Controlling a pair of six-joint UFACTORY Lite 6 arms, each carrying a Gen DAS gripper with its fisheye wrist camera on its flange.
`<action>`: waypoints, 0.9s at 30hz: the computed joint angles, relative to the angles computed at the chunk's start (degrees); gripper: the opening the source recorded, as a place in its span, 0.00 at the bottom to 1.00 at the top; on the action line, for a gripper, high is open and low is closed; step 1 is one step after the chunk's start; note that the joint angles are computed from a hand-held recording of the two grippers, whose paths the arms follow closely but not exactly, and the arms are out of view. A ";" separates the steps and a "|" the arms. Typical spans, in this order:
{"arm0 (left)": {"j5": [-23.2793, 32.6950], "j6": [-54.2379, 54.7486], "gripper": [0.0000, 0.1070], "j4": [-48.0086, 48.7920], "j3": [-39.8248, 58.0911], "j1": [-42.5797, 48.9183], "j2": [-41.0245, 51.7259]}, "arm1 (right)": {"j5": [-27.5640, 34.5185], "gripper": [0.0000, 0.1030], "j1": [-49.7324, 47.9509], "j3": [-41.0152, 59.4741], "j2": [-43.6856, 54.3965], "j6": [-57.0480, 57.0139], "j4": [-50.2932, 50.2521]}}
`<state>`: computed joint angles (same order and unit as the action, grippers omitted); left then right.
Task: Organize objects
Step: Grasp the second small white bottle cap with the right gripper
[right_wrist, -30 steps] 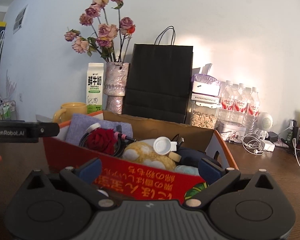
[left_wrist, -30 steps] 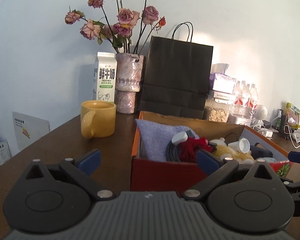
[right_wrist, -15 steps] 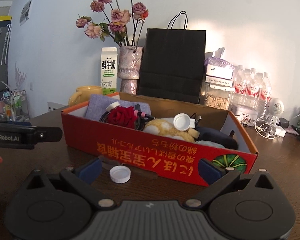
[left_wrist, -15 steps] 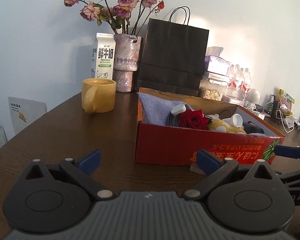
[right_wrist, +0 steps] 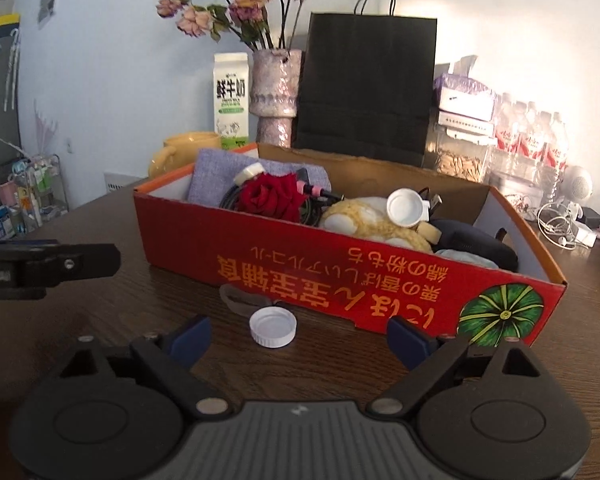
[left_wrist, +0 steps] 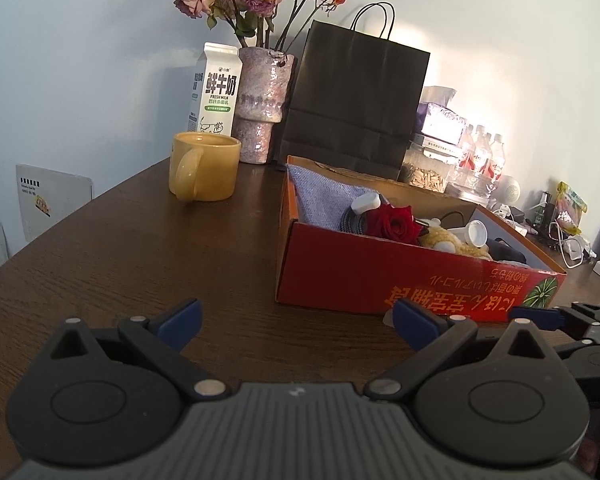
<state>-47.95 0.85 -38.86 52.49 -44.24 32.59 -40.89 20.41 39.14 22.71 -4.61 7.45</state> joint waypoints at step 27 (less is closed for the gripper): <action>4.31 -0.31 0.96 -0.60 1.79 1.44 0.57 | -1.05 0.26 -2.11 2.49 2.41 10.34 -12.28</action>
<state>-43.64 0.54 -39.46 54.28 -42.80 33.16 -41.94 18.31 41.64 25.12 5.73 -4.83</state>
